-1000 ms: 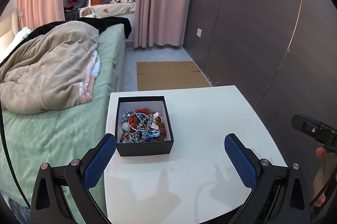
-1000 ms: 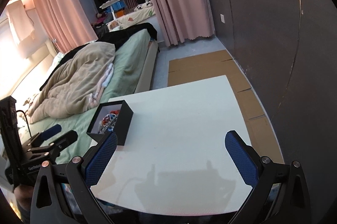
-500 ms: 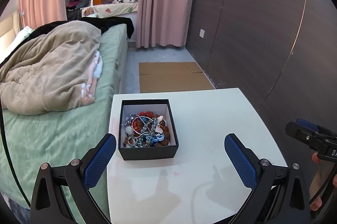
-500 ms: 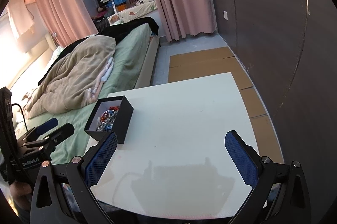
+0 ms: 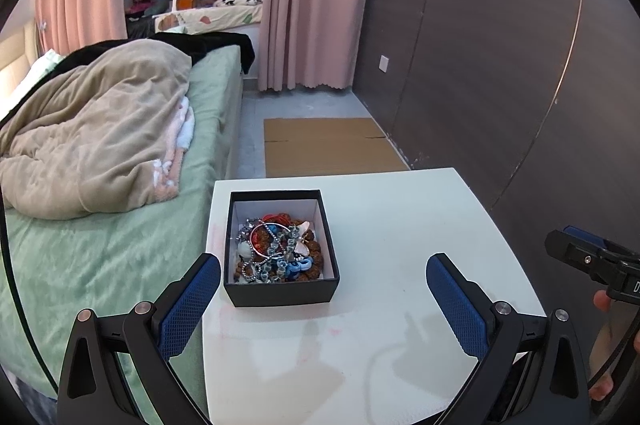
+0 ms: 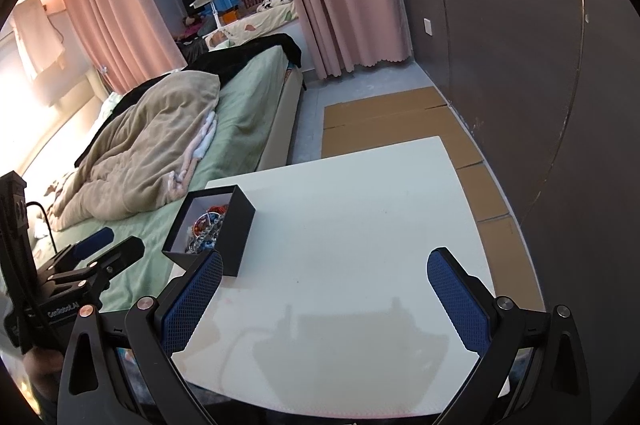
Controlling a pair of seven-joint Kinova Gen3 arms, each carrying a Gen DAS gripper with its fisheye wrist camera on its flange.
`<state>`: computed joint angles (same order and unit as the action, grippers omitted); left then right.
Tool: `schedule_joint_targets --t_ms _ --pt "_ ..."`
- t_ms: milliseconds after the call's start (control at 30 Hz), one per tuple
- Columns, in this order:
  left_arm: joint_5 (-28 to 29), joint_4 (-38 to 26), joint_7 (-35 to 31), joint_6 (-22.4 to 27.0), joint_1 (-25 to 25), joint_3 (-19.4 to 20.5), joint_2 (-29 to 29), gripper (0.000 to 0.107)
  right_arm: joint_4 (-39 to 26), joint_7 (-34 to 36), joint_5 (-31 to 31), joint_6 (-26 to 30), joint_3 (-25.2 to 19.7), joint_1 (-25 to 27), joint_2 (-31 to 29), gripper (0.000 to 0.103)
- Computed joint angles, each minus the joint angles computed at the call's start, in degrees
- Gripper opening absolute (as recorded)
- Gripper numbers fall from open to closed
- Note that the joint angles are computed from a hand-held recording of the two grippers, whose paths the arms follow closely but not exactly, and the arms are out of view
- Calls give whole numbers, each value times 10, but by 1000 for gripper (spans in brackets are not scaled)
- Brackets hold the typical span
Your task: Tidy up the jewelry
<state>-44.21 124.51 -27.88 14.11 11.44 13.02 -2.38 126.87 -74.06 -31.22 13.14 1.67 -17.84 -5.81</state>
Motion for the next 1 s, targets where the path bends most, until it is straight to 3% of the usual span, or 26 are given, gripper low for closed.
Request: schedule_joint_targets --t_ms 1000 --pt "-23 2 26 -1 4 0 0 102 -2 6 -6 5 0 6 1 103"
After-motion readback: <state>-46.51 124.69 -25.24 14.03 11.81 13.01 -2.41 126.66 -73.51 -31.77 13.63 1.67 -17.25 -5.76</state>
